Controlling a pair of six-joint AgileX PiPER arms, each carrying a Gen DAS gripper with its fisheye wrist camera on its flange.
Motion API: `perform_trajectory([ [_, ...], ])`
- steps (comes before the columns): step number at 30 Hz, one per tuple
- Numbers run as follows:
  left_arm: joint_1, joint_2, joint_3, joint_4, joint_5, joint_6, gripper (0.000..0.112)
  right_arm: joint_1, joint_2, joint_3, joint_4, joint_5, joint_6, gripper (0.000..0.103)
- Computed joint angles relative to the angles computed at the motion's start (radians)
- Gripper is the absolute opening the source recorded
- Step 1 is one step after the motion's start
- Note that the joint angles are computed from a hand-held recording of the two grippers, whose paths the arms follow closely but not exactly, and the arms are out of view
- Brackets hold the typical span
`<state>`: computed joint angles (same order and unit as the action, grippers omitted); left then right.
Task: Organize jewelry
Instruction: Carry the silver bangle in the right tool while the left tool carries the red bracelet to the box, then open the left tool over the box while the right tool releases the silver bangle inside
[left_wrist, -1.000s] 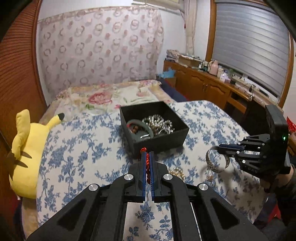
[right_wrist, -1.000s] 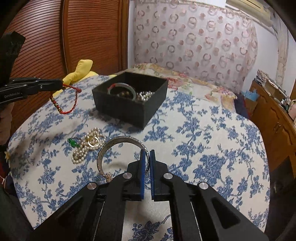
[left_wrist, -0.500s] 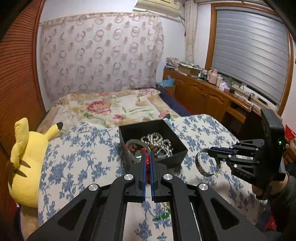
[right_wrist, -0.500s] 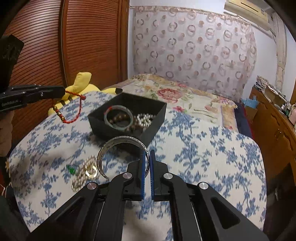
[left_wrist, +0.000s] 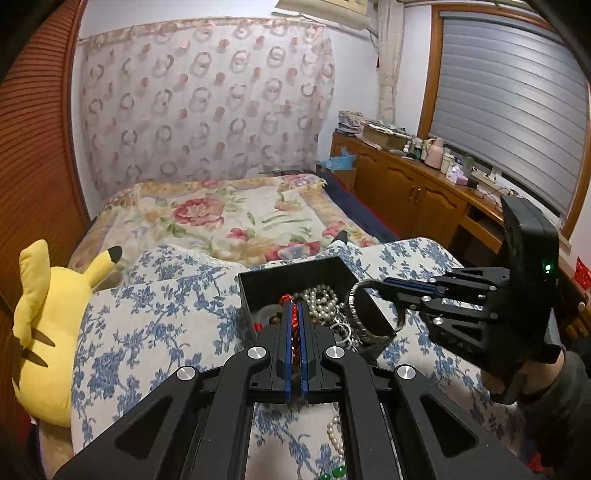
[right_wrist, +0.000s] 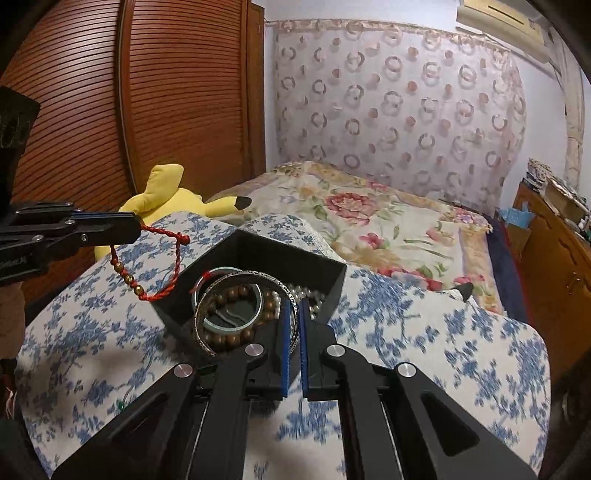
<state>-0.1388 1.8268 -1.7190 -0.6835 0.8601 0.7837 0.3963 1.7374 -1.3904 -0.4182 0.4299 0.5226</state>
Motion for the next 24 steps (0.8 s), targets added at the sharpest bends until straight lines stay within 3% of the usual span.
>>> perform_trajectory([
  [9, -0.019, 0.087, -0.121, 0.055, 0.027, -0.074, 0.003, -0.025, 0.069, -0.049, 0.189, -0.022, -0.192, 0.006],
  [24, -0.052, 0.208, -0.287, 0.119, 0.075, -0.158, 0.003, -0.057, 0.08, -0.039, 0.396, -0.048, -0.376, 0.011],
])
